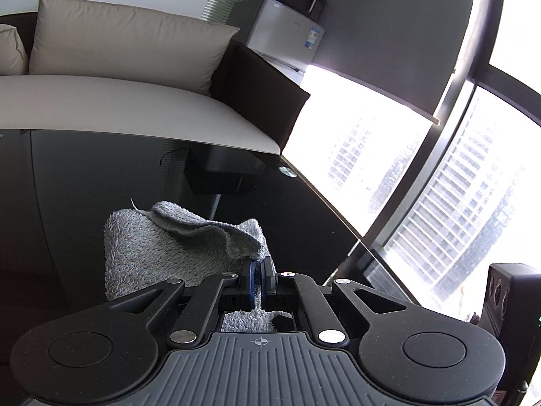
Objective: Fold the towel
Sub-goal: 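Lift the pinched towel end with both tools and fold it over the towel, then lower the folded end onto the towel and open the left tool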
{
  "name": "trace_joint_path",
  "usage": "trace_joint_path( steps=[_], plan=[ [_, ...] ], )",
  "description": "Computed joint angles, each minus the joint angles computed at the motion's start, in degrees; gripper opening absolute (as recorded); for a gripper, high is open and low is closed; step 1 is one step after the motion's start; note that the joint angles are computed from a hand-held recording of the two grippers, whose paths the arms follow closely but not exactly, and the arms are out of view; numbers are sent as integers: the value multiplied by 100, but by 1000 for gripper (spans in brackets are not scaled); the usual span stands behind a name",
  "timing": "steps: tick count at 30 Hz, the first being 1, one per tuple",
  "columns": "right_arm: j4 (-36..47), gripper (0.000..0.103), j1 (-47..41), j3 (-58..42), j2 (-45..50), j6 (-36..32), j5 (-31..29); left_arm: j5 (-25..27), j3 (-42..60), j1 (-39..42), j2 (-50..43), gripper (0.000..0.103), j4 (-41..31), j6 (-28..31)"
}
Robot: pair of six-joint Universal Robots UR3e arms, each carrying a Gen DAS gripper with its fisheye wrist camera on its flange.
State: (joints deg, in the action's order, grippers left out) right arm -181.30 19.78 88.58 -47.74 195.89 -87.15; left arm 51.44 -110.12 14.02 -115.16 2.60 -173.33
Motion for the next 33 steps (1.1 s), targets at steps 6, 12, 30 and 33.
trace_joint_path(
  steps=[6,12,30,33],
  plan=[
    [20,9,-15,12,-27,-7,40,-39,179,15,-112,3,-383,232],
    [26,9,-40,48,-56,-46,96,-80,342,19,-187,3,-645,346],
    [92,9,-80,96,-129,-61,142,-240,145,228,-123,13,-1131,815],
    [112,9,-92,111,-151,-53,145,-387,-7,382,11,22,-1012,745]
  ],
)
